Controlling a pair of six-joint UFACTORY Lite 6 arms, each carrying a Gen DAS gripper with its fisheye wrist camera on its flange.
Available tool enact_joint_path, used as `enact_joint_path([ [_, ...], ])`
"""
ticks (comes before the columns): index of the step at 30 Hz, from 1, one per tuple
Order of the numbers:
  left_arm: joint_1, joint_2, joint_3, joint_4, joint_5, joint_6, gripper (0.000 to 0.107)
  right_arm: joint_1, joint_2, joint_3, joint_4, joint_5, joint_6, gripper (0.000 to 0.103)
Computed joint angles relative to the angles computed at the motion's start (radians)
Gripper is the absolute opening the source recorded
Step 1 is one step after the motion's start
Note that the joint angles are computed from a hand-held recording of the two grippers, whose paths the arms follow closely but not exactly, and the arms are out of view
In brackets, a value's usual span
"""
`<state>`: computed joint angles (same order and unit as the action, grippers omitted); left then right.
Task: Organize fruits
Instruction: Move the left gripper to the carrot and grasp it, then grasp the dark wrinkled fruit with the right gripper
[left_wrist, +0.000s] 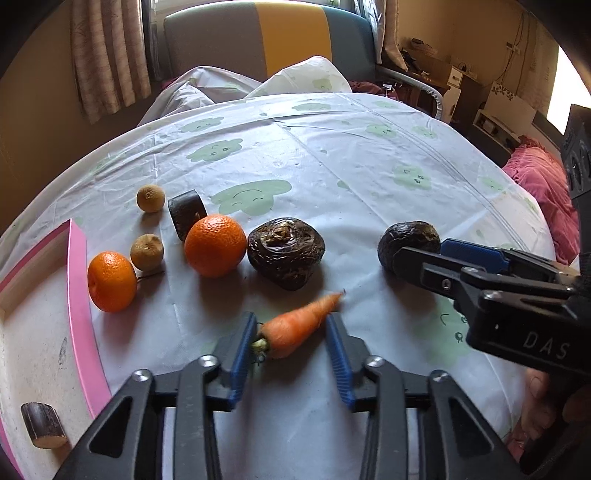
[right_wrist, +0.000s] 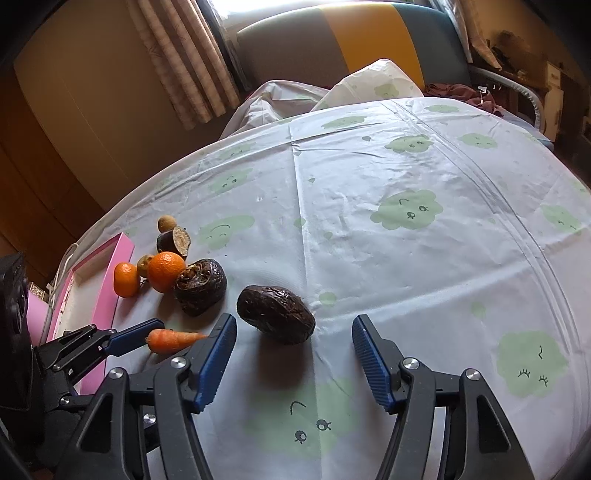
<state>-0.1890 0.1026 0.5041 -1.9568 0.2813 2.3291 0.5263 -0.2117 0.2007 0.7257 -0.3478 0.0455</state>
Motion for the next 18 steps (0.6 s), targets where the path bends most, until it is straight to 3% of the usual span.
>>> enact_joint_path([
  [2, 0.011, -0.019, -0.025, 0.012, 0.022, -0.001, 0.025, 0.0, 0.004, 0.0, -0.013, -0.001, 0.014, 0.066],
  [6, 0.045, -0.071, -0.086, 0.056, 0.078, -0.025, 0.024, 0.014, 0.012, 0.002, 0.006, -0.011, -0.004, 0.064],
  [12, 0.115, -0.161, -0.184, 0.077, 0.129, -0.082, 0.024, 0.017, 0.038, 0.018, -0.038, -0.011, 0.018, 0.049],
  [18, 0.167, -0.242, -0.256, 0.117, 0.149, -0.12, 0.024, -0.021, 0.064, 0.043, -0.117, 0.004, 0.071, 0.051],
])
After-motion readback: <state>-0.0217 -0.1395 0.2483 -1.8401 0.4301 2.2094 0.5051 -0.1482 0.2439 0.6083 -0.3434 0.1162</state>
